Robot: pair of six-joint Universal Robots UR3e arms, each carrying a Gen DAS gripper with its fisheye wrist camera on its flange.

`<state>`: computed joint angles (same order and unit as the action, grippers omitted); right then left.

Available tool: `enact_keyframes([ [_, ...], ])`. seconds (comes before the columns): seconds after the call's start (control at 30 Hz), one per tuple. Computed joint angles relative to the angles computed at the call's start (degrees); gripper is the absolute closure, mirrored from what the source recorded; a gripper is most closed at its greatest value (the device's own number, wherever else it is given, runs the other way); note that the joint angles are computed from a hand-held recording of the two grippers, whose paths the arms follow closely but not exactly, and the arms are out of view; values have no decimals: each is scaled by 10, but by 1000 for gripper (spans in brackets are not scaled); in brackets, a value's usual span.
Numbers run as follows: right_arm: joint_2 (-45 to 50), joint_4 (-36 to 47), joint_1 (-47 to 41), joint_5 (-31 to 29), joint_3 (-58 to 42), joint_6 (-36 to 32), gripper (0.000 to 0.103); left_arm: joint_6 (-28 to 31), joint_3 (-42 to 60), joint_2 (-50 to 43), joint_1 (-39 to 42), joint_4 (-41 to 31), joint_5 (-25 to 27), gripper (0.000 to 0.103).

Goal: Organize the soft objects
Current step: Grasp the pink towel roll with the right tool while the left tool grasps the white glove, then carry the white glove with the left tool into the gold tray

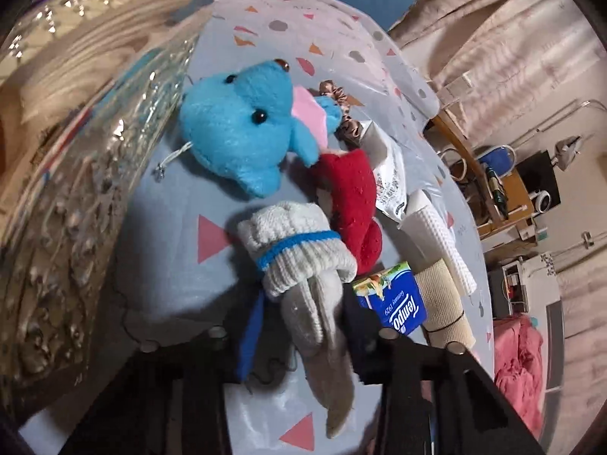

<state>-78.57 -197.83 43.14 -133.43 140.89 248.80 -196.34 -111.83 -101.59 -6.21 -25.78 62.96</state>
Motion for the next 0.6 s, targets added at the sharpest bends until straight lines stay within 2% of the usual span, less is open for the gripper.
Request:
enact_keyframes([
  [0.2, 8, -6, 3, -6, -2, -1, 67, 27, -54, 47, 15, -10, -34, 73],
  [0.37, 9, 3, 6, -10, -7, 0, 67, 98, -142, 145, 41, -47, -62, 73],
  [0.5, 9, 5, 5, -10, -7, -1, 67, 161, -192, 236, 86, -129, -90, 73],
  [0.6, 8, 10, 7, -11, -9, 0, 67, 232, -222, 317, 124, -208, -106, 73],
])
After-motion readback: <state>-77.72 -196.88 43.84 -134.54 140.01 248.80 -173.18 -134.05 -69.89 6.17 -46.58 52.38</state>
